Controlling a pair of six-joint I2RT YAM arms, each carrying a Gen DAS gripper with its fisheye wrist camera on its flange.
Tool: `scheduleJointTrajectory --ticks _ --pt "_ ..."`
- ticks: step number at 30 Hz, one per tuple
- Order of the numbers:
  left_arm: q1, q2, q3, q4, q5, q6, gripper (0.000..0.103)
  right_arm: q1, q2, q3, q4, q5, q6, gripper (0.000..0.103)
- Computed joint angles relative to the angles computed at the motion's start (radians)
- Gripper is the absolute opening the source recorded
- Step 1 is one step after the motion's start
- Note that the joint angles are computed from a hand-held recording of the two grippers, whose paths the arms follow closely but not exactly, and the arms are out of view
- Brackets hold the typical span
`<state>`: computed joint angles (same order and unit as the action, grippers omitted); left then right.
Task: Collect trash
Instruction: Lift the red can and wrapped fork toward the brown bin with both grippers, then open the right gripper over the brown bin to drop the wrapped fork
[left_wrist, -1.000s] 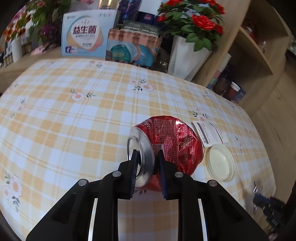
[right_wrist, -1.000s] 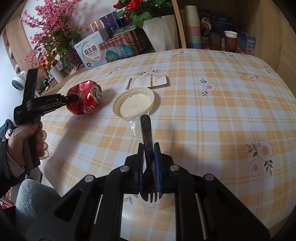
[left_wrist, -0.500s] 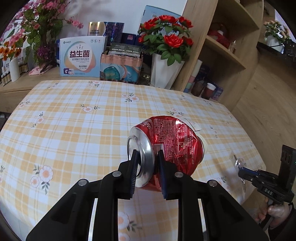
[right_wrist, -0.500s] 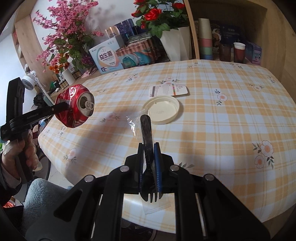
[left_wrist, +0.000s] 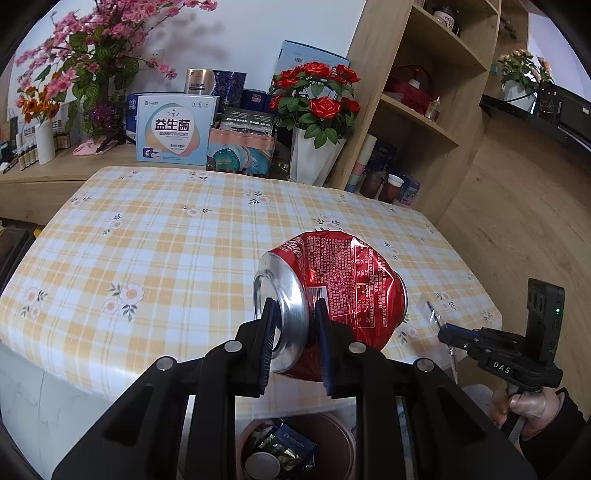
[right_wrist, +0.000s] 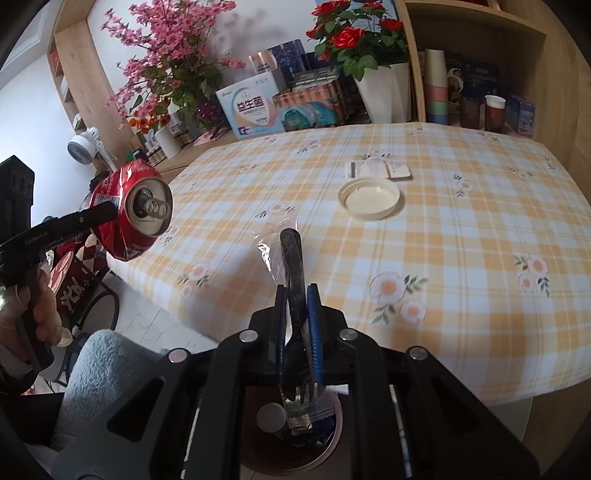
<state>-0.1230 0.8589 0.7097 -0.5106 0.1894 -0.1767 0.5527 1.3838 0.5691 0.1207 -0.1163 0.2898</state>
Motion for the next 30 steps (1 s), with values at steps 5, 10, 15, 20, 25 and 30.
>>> scheduleJointTrajectory --ticks 5,10,15,20,25,30 --pt "0.015 -0.148 -0.033 -0.102 0.022 -0.031 0.021 0.082 -0.039 -0.058 -0.008 0.02 0.04 0.015" --pt "0.03 -0.255 -0.039 -0.192 0.033 -0.036 0.021 0.172 -0.041 -0.088 -0.001 0.056 0.089 0.015" --pt "0.057 -0.324 -0.029 -0.256 0.046 -0.025 0.021 0.228 -0.034 -0.076 -0.01 0.074 0.107 0.015" --pt "0.085 -0.358 -0.032 -0.277 0.063 -0.019 0.021 0.258 -0.022 -0.051 -0.032 0.086 0.106 0.015" --pt "0.127 -0.366 -0.04 -0.281 0.096 -0.004 0.021 0.262 0.003 -0.037 -0.037 0.077 0.112 0.018" --pt "0.134 -0.365 -0.038 -0.287 0.103 0.001 0.021 0.268 0.031 -0.023 -0.036 0.065 0.111 0.028"
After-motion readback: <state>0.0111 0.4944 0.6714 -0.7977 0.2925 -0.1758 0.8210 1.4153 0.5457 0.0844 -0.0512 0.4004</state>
